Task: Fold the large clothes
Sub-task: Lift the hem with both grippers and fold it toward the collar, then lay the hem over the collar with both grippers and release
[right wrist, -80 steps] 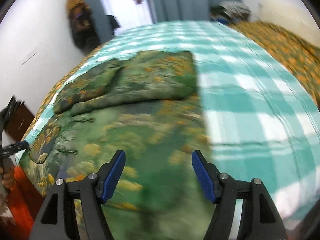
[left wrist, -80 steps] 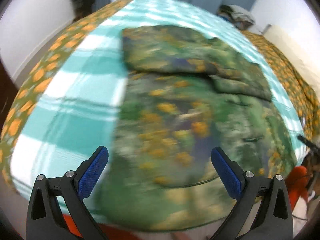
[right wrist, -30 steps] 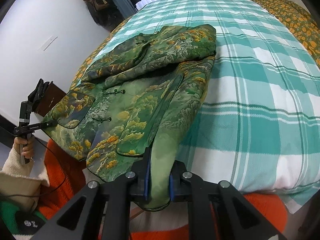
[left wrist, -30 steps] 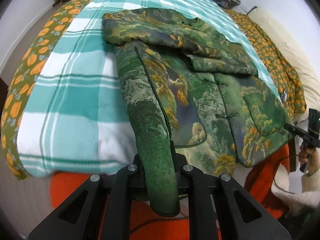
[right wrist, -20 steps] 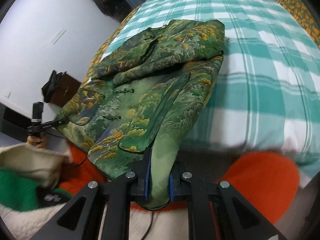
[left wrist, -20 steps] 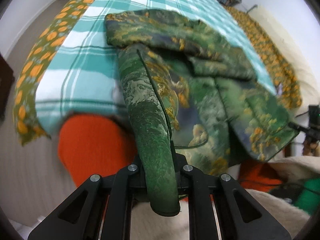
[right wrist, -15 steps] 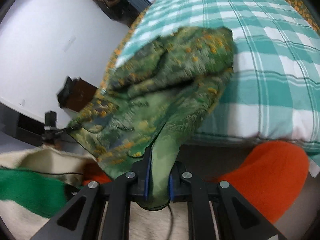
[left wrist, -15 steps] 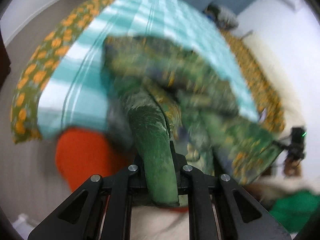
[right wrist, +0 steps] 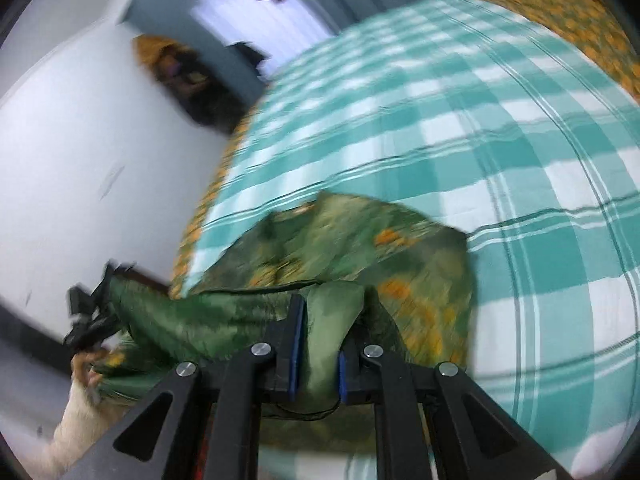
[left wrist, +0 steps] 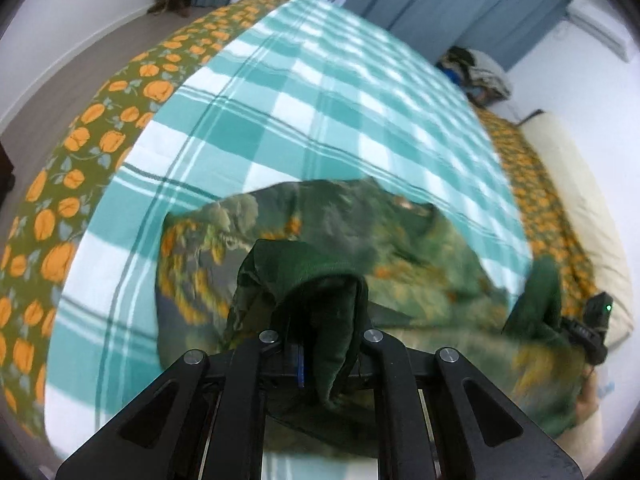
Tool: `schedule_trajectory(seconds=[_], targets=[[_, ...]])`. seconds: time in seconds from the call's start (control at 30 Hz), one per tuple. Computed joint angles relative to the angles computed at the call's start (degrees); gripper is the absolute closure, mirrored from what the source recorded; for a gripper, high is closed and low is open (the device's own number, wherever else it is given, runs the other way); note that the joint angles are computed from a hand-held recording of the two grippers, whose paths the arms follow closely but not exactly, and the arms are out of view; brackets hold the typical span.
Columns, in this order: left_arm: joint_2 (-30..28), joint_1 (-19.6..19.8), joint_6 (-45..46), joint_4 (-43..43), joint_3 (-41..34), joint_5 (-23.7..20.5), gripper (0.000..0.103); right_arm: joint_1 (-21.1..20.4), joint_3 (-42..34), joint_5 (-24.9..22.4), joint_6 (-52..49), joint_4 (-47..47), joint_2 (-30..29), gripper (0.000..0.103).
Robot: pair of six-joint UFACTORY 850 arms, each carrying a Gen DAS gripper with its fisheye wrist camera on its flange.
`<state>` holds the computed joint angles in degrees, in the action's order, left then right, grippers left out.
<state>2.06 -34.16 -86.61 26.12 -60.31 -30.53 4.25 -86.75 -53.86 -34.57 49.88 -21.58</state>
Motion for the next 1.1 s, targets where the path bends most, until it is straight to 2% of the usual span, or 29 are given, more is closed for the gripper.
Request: schedule_trajectory(seconds=[0.1,0.17,0.2,0.23,0.27,0.3,0.33,0.37,0.43,0.5,0.57,0.67,0.73,0.8,0.87,0.9,0.93,0.97,1.0,1.03,1.1], targets=[[-1.4,2.8,2.1,-5.4,2.4,4.7,0.081,1.4,-0.3,4.2,2.9,-2.0,-3.2,0.088],[-0.2,4.0,1.2,-8.1,5.2,8.8,0.064,2.0,-0.1,5.4,3.9,-2.6,-4.6,0.084],[1.2,4.3,-0.4,-7.8,7.0,11.6,0.060,1.9,0.2,5.3,3.9,-2.0,-4.7,0.073],[2.7,4.5,-1.6,-7.1,8.4,13.8,0.048,1.6,0.6,5.0,3.0,0.1,-4.7,0.057],[4.4,4.6,-3.2,-5.4,9.7,15.6,0.037,1.1,1.4,4.5,1.1,3.6,-4.4,0.053],[5.9,4.5,-6.3,-1.8,10.4,16.1,0.031,0.6,1.8,3.9,-0.5,6.3,-4.0,0.043],[6.9,4.1,-10.2,3.3,10.4,14.4,0.018,0.1,2.0,3.4,-1.8,8.0,-3.6,0.028],[8.2,3.4,-13.5,8.2,10.5,12.1,0.011,-0.5,2.2,3.2,-3.5,10.0,-2.9,0.023],[11.1,2.9,-14.9,12.0,11.9,10.9,0.009,-1.3,2.4,2.8,-6.0,11.7,-1.7,0.022],[14.1,2.7,-11.6,10.6,14.1,11.6,0.009,-1.9,2.1,2.6,-6.9,10.4,-0.9,0.022],[14.9,2.1,-4.9,6.9,15.1,10.3,0.006,-1.5,2.0,3.7,-7.0,4.6,-0.1,0.022],[11.4,0.9,6.8,-1.5,13.8,7.4,0.006,0.7,2.4,4.0,-7.3,-6.7,0.4,0.022],[5.7,-0.4,8.7,-0.8,10.0,3.0,0.006,2.6,2.5,4.4,-5.3,-12.4,-0.1,0.022],[1.3,-1.0,6.3,2.4,6.7,0.3,0.008,5.0,2.6,7.8,-1.0,-18.3,-0.8,0.022],[-2.5,0.0,5.3,1.5,3.9,0.9,0.029,6.4,2.7,11.9,2.5,-20.9,-1.3,0.022],[-4.7,0.6,6.2,-0.7,2.0,0.1,0.032,6.9,3.0,13.9,3.2,-20.7,-1.4,0.022],[-6.2,0.7,5.7,-0.9,0.7,-1.5,0.056,7.3,3.1,15.0,3.9,-20.5,-1.5,0.027],[-7.9,0.6,4.9,-0.5,-1.1,-4.6,0.093,7.8,3.1,15.3,4.7,-21.3,-1.6,0.039],[-8.8,0.9,5.6,-1.4,-2.2,-6.0,0.093,8.5,2.8,15.8,6.8,-24.4,-1.7,0.079],[-8.8,1.2,5.0,-1.1,-2.4,-6.3,0.095,9.4,2.5,16.6,9.1,-28.1,-1.5,0.090],[-7.6,0.9,0.6,4.1,-2.9,-8.0,0.097,10.3,2.0,18.2,11.1,-31.6,-0.9,0.091]])
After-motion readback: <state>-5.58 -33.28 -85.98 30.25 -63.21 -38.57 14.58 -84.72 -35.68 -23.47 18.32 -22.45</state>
